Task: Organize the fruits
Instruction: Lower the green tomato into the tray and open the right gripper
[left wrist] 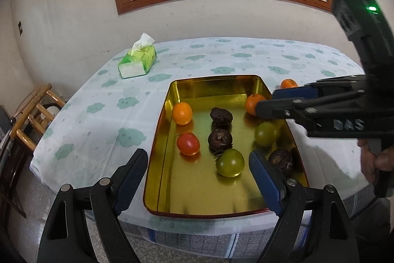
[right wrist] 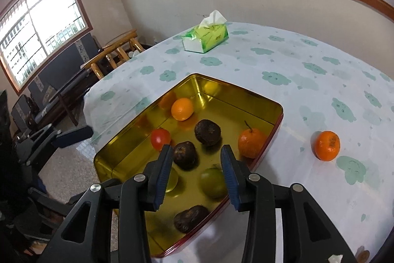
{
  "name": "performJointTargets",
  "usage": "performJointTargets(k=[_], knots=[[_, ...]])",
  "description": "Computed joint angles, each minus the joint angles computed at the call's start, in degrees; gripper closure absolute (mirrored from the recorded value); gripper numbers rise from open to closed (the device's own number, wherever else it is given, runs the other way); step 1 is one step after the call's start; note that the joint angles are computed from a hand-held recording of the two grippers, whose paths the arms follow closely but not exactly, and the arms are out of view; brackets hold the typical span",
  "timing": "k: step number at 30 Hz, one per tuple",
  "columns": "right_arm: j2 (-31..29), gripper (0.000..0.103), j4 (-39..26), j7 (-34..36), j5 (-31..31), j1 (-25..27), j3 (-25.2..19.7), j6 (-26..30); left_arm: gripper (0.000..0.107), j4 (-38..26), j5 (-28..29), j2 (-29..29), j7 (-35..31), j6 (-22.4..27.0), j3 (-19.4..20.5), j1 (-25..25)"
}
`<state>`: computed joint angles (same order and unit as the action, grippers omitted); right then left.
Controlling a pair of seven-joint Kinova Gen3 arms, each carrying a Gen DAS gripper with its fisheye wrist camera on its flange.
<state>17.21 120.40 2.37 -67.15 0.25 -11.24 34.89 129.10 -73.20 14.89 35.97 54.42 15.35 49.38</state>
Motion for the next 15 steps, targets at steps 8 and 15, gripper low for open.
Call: performJointTargets(k=[8,15], knots=[[-4.69,0.051,5.47,7.39,-4.59,4.37,4.16,4.82,0.023,-0.22,0.34,-0.01,-0.51,0.30,0.08,0.11],[-6.96,0.048,8.51,12.15,-7.06,11.81,12.37,9.46,0.023,-1.60,1.00,0.25,-2.55,1.18,0.20,0.55]])
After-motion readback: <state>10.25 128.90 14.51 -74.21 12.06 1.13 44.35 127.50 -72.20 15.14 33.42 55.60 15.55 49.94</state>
